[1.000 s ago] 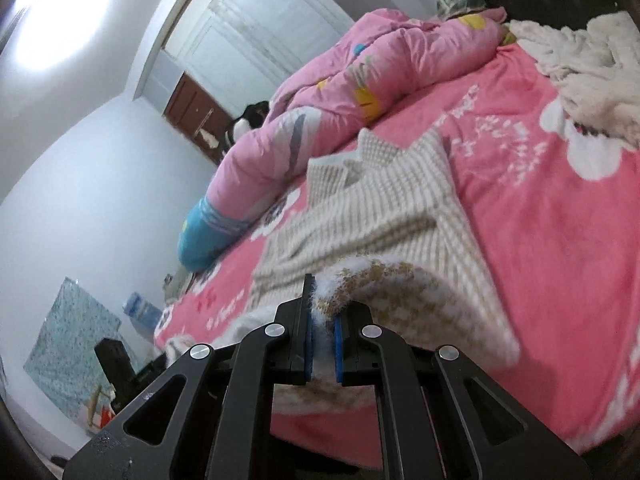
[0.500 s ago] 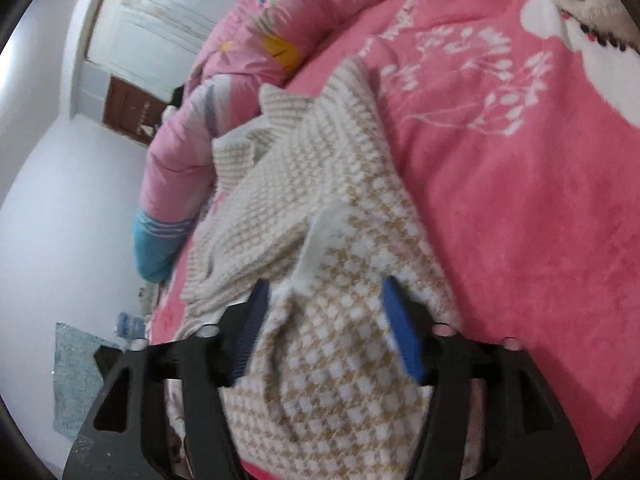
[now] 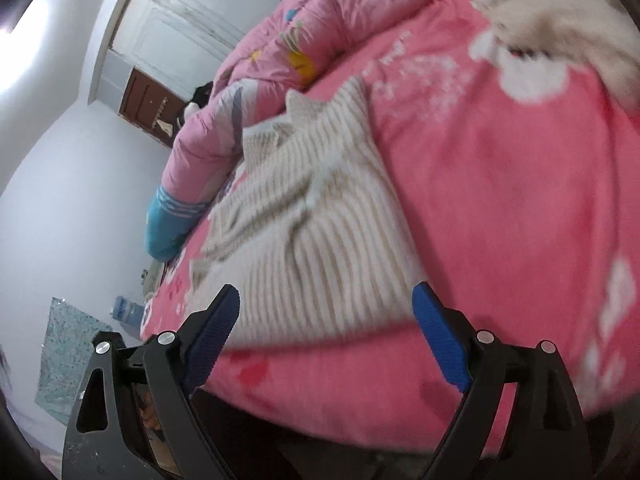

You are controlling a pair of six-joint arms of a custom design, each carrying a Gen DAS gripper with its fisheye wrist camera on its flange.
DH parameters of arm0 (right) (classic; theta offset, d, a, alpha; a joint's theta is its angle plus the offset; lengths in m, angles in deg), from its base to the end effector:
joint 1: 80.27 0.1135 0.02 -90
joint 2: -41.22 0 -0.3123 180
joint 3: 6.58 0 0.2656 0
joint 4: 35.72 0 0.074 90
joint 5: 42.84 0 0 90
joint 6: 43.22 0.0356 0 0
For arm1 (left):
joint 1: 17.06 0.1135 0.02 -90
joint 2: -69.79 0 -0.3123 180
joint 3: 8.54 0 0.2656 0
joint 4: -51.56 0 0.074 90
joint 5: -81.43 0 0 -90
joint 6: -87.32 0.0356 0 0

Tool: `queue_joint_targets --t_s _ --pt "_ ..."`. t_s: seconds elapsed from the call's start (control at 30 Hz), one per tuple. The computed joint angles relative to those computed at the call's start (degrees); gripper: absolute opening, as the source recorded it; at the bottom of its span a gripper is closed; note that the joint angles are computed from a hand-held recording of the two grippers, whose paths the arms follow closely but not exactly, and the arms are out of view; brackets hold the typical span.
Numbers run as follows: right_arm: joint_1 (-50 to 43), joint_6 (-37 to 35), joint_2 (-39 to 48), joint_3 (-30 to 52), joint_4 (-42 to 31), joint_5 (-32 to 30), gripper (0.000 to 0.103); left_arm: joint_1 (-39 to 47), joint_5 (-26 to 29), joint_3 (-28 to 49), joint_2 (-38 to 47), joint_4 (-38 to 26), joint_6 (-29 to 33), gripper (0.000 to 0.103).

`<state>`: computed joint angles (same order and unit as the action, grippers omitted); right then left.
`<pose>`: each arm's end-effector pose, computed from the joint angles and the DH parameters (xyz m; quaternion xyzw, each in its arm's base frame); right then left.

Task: Fold large clothes
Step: 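Fold the held hem up over the coat toward the collar with both grippers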

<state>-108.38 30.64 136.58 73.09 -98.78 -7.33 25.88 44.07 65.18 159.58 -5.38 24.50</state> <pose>0.2989 -0.1268 0.2597 0.0476 0.8846 0.3892 0.2523 0.2404 0.1850 0.2608 -0.0567 0.8871 -0.2829 0.3603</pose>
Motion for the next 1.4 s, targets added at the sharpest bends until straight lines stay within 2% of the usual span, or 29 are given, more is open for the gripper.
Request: queue_joint_targets --t_s 0.07,0.1,0.13,0.3,0.37,0.4,0.43,0.47,0.53,0.57,0.6,0.67,0.73,0.83,0.93,1.0,1.07,1.1,1.13,1.17,1.2,1.23,1.27,1.3,1.33,1.4 --pt "0.21 -1.26 1.45 -1.77 -0.82 -0.10 0.084 -0.97 -0.80 -3.55 0.16 0.91 -0.18 0.068" --pt "0.81 -0.03 1.91 -2.47 0.43 0.64 0.081 -1.91 -1.87 -4.76 1.42 2.87 -2.91 0.068" --pt "1.48 1.40 2.47 -2.81 1.55 1.12 0.074 -2.15 -1.61 -5.17 2.62 4.12 -4.91 0.067" --pt "4.88 11.46 3.45 -3.74 14.12 1.83 0.063 0.02 7.58 -7.15 6.84 18.19 -23.00 0.067" --pt "6.17 14.20 4.28 -3.85 17.78 4.05 0.056 -0.01 8.22 -8.07 7.18 23.30 -29.51 0.065" --pt "7.01 15.35 4.39 -4.36 20.40 6.03 0.046 -0.70 6.28 -8.99 6.29 26.35 -32.44 0.060" --pt "7.42 15.84 4.47 -4.87 22.27 7.21 0.038 -1.46 4.06 -9.55 5.38 27.95 -33.90 0.051" --pt "8.03 16.86 4.70 -5.34 24.51 8.24 0.035 -2.62 0.61 -9.99 4.32 29.25 -34.89 0.046" --pt "8.92 18.13 4.51 -5.45 26.70 9.78 0.019 -5.93 -8.29 -9.54 1.97 29.27 -34.25 0.023" --pt "9.52 18.62 3.75 -5.43 27.53 10.74 0.016 -7.43 -12.01 -9.61 0.22 29.48 -33.58 0.018" --pt "9.84 18.63 2.23 -5.67 28.19 11.71 0.012 -8.09 -14.51 -9.73 -1.13 29.63 -32.29 0.014" --pt "10.02 18.09 -2.47 -6.52 29.69 12.76 0.010 -11.35 -22.90 -11.32 -8.40 31.01 -28.78 0.011" --pt "9.61 17.44 -5.91 -6.33 29.14 11.83 0.007 -12.37 -25.36 -11.91 -13.47 30.25 -26.53 0.009" --pt "7.55 15.39 -10.59 -6.00 26.27 10.10 0.006 -10.48 -23.31 -11.05 -18.30 25.26 -23.71 0.009" --pt "1.29 9.89 -13.64 -6.53 18.98 3.43 0.006 -4.53 -16.65 -9.87 -21.69 17.59 -17.59 0.009" --pt "-3.05 4.04 -12.52 -7.14 12.54 -0.45 0.007 1.14 -11.22 -9.51 -21.69 10.07 -12.19 0.010" --pt "-3.41 0.65 -9.44 -8.28 9.61 0.04 0.010 1.30 -10.66 -10.40 -19.60 8.21 -11.61 0.011" --pt "-2.99 -0.73 -7.18 -8.59 8.43 2.76 0.016 1.92 -10.58 -11.41 -16.90 7.32 -9.68 0.015" --pt "-2.61 -2.48 -4.13 -8.05 6.31 5.54 0.027 1.76 -11.34 -11.59 -14.66 6.31 -8.83 0.019" --pt "-2.55 -3.00 0.16 -7.00 4.11 9.27 0.030 1.78 -12.81 -11.91 -11.88 5.82 -8.28 0.021" --pt "-3.90 -4.50 3.22 -5.83 1.42 7.64 0.030 2.34 -13.59 -12.48 -10.45 5.93 -7.61 0.030" --pt "-6.61 -7.42 6.25 -3.55 -3.88 3.41 0.030 2.65 -14.17 -12.80 -10.64 6.74 -7.59 0.036" --pt "-7.77 -8.51 6.84 -2.05 -6.44 2.98 0.032 3.23 -15.07 -13.65 -12.45 7.70 -6.95 0.038" --pt "-9.05 -9.22 5.99 -0.95 -7.67 3.48 0.042 3.98 -16.62 -14.92 -16.03 9.50 -5.34 0.046" --pt "-10.36 -8.64 3.49 -0.82 -6.15 4.64 0.057 4.75 -16.94 -15.72 -18.04 10.66 -4.09 0.054" --pt "-11.89 -7.07 -0.23 -0.61 -2.79 6.78 0.066 7.99 -15.12 -16.61 -22.04 11.71 -1.71 0.058"
